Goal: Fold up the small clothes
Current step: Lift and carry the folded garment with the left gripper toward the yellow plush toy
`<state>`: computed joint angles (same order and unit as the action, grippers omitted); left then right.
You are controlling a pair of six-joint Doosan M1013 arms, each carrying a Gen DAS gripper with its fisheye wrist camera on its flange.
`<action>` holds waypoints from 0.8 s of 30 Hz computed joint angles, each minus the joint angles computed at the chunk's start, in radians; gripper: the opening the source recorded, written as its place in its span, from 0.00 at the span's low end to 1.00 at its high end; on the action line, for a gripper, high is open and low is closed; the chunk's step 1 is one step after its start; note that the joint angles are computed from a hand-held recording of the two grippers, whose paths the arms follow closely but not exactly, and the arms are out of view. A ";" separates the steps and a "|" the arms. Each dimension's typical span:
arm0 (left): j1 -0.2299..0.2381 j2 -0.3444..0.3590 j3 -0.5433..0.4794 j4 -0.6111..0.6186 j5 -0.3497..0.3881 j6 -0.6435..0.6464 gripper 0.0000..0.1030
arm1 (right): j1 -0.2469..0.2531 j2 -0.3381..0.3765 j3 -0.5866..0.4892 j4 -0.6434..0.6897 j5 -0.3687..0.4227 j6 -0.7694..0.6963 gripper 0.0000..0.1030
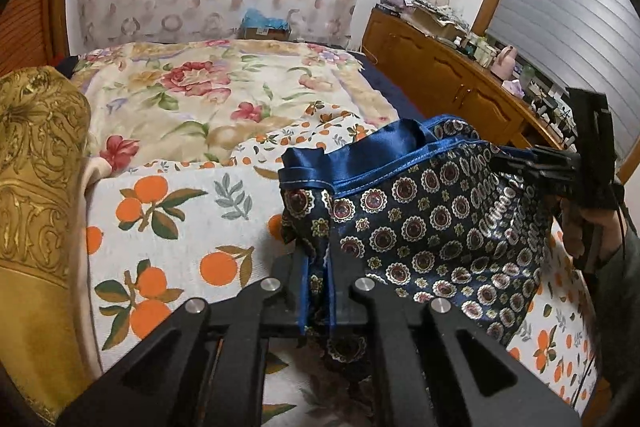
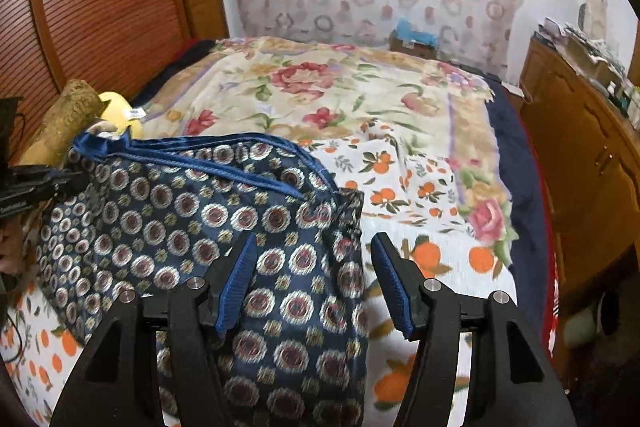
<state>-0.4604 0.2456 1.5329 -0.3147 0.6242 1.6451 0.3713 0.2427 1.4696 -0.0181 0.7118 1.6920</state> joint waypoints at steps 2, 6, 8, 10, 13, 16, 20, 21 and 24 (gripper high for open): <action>-0.001 0.000 0.004 0.007 0.003 -0.002 0.05 | -0.005 0.005 -0.004 0.037 0.003 -0.031 0.20; 0.004 0.000 0.014 -0.016 0.001 0.013 0.08 | -0.020 -0.004 0.020 0.113 -0.058 -0.037 0.04; 0.001 0.000 0.015 -0.009 0.001 0.007 0.08 | -0.011 -0.014 0.038 0.021 -0.107 0.081 0.03; 0.002 0.002 0.013 0.003 0.002 0.001 0.08 | 0.003 -0.015 0.040 -0.064 -0.118 0.173 0.03; 0.008 0.006 0.012 -0.018 0.006 0.008 0.09 | 0.017 -0.003 0.019 -0.125 -0.087 0.221 0.08; 0.010 0.007 0.012 -0.022 0.006 0.007 0.09 | 0.019 0.001 0.011 -0.137 -0.071 0.215 0.20; 0.003 0.006 0.010 0.001 0.006 -0.012 0.09 | 0.014 0.004 0.011 -0.112 -0.053 0.189 0.51; 0.003 0.007 0.010 0.002 0.006 -0.013 0.09 | 0.012 0.006 0.010 -0.100 -0.049 0.180 0.51; 0.003 0.006 0.009 0.000 0.007 -0.012 0.09 | 0.004 0.012 0.012 -0.077 -0.047 0.176 0.55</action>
